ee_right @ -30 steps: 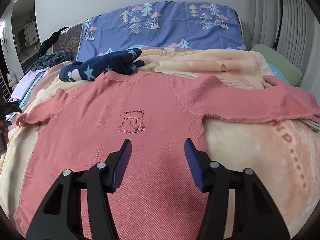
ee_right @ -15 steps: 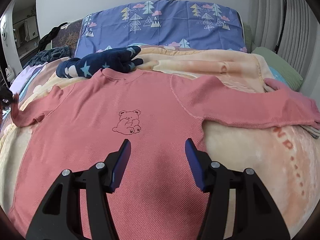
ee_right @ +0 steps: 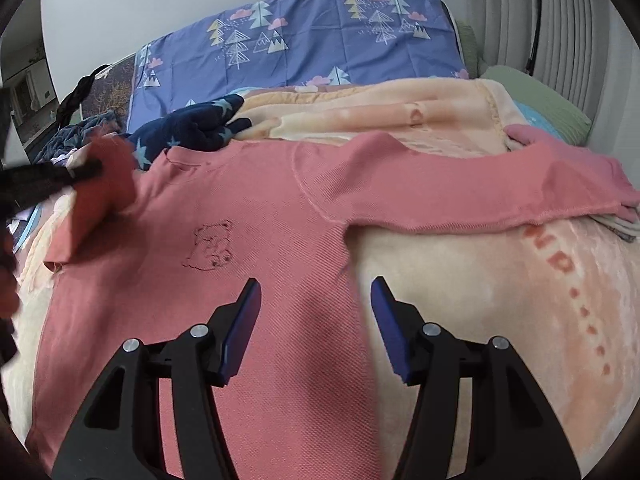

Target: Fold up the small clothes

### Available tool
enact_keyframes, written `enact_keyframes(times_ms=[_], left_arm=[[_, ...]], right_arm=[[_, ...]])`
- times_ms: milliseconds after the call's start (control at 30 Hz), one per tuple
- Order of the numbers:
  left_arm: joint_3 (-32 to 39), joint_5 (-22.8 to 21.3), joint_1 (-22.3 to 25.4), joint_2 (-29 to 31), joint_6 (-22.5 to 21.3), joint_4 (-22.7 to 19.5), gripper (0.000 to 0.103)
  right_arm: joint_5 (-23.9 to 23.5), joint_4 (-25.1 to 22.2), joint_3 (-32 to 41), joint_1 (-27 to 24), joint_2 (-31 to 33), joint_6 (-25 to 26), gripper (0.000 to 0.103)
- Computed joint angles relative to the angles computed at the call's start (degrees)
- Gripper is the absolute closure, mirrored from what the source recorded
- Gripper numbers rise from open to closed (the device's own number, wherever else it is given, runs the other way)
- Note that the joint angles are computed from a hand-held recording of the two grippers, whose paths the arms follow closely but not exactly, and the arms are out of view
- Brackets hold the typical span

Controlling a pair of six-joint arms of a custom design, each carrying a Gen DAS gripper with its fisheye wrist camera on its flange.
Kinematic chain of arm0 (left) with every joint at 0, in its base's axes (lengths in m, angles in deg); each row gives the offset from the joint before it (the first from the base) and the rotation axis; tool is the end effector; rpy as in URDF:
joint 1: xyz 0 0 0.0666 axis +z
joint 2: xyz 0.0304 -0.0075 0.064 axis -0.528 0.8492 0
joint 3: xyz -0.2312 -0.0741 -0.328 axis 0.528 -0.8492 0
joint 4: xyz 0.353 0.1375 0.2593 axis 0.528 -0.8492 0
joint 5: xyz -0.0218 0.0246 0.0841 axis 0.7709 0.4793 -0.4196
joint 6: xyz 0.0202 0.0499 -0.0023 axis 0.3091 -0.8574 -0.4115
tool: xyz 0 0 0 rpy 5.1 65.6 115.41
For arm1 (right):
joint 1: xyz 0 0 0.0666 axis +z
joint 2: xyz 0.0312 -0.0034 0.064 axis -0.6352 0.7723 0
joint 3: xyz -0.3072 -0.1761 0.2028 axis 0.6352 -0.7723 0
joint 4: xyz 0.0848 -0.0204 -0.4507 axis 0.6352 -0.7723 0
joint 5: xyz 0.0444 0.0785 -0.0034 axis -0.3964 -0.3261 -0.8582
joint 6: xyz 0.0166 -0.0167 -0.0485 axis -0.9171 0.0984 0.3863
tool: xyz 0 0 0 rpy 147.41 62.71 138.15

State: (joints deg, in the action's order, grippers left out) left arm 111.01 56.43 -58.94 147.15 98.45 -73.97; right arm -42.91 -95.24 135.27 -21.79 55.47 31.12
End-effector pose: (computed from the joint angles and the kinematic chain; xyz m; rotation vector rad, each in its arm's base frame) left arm 0.5116 -0.2574 0.4463 -0.1916 2.3731 -0.3801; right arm 0.4949 0.1580 0.4257 -0.2589 2.3773 0.2308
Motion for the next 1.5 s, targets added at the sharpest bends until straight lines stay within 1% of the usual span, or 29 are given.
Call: enact_keyframes(times_ms=[67, 133, 200, 233, 300, 333, 367, 433, 500, 533, 567, 600, 633, 733, 767, 800, 867, 900, 933, 1000, 1067, 1100, 1167, 1267, 1333, 1400, 1433, 1467, 1500], left_arm=[[-0.57, 1.52, -0.30, 1.73, 1.56, -0.70, 0.094], [-1.69, 2.32, -0.14, 1.89, 2.79, -0.53, 0.094], [-2.74, 2.87, 0.06, 1.46, 3.04, 0.05, 0.094], [-3.15, 2.61, -0.20, 1.10, 2.80, 0.20, 0.094], [-3.58, 1.32, -0.90, 0.67, 1.75, 0.59, 0.090], [-3.66, 0.45, -1.24, 0.53, 1.04, 0.62, 0.085], [-3.41, -0.55, -1.57, 0.58, 0.25, 0.29, 0.083], [-2.86, -1.58, -1.63, 0.76, -0.88, -0.46, 0.083], [-2.27, -1.59, -1.72, 1.25, -1.50, -0.69, 0.084], [-1.95, -1.57, -1.77, 1.45, -2.02, -0.94, 0.092], [-1.51, -1.84, -1.88, 1.87, -2.59, -1.38, 0.097], [-1.41, -2.18, -1.95, 2.00, -2.75, -1.72, 0.098], [-1.53, -2.14, -1.97, 1.95, -2.46, -1.74, 0.099], [-2.19, -1.24, -1.75, 1.42, -1.53, -1.08, 0.100], [-2.48, -0.95, -1.71, 1.12, -1.08, -0.83, 0.100], [-2.39, -0.82, -1.73, 1.15, -0.85, -0.67, 0.100], [-2.35, -0.93, -2.03, 0.83, -0.57, -0.06, 0.100], [-2.26, -1.28, -2.31, 0.64, -0.47, 0.36, 0.100], [-2.14, -1.60, -2.66, 0.34, -0.46, 0.98, 0.100], [-1.52, -2.79, -3.60, -0.32, -1.04, 2.82, 0.100], [-0.36, -3.88, -4.65, -0.59, -2.34, 5.25, 0.100], [0.30, -4.05, -5.15, -0.45, -3.26, 6.49, 0.100], [2.26, -4.20, -6.11, 0.75, -4.84, 7.88, 0.100], [5.30, -2.60, -7.03, 4.06, -5.36, 8.02, 0.100], [6.51, -1.12, -7.36, 6.04, -4.88, 7.51, 0.100], [6.57, 0.18, -7.66, 7.04, -3.89, 7.17, 0.097], [6.35, 0.01, -7.78, 7.13, -3.56, 6.86, 0.088], [5.84, -0.74, -7.98, 6.74, -3.58, 6.41, 0.071], [4.90, -2.17, -8.08, 5.88, -3.85, 6.30, 0.062]], right_arm=[[-1.85, -0.98, 0.64, -0.59, 0.66, -0.08, 0.044], [-4.39, -1.92, 1.64, -0.84, 1.50, 0.42, 0.044], [-6.52, -2.91, 3.19, -0.77, 2.79, 1.00, 0.044], [-7.12, -3.43, 4.07, -0.63, 3.53, 1.21, 0.045], [-10.05, -5.14, 6.96, -0.26, 6.07, 1.61, 0.045], [-13.08, -6.52, 9.26, -0.13, 8.12, 1.43, 0.045], [-15.01, -7.74, 10.89, 0.09, 9.47, 1.12, 0.046], [-19.20, -10.37, 15.64, 0.49, 13.66, 0.04, 0.046], [-24.44, -14.88, 22.37, 0.82, 19.41, -2.06, 0.046], [-28.31, -18.35, 26.66, 0.91, 23.14, -3.78, 0.046], [-30.53, -21.39, 29.92, 1.17, 25.77, -4.34, 0.046], [-31.75, -24.59, 33.36, 1.57, 28.48, -4.04, 0.046], [-31.55, -27.02, 36.26, 2.18, 30.64, -3.39, 0.046], [-30.63, -29.47, 39.97, 3.42, 33.39, -3.82, 0.046], [-30.77, -29.99, 40.93, 3.69, 34.13, -4.86, 0.051], [-30.34, -29.92, 41.30, 3.94, 34.28, -5.35, 0.059], [-27.75, -30.79, 42.49, 4.63, 34.61, -2.82, 0.100], [-27.53, -30.83, 42.79, 4.82, 34.55, -2.00, 0.100], [-27.36, -28.80, 42.05, 4.82, 33.20, -2.43, 0.100], [-25.89, -23.25, 39.62, 4.54, 29.79, -1.97, 0.100], [-25.52, -19.02, 38.20, 3.78, 26.76, -0.81, 0.100], [-25.07, -17.90, 37.84, 3.42, 25.63, -0.06, 0.100], [-22.21, -16.42, 37.29, 2.64, 23.87, 2.35, 0.100], [-19.02, -15.03, 35.28, 0.49, 22.88, 4.40, 0.100], [-18.95, -15.08, 34.16, -1.04, 23.58, 3.34, 0.100], [-17.89, -14.61, 32.74, -2.65, 24.35, 2.51, 0.100], [-16.56, -13.89, 31.76, -3.19, 24.70, 2.78, 0.100], [-16.02, -13.71, 31.07, -3.45, 24.70, 2.80, 0.100], [-16.24, -13.75, 30.86, -3.60, 25.20, 2.50, 0.100]])
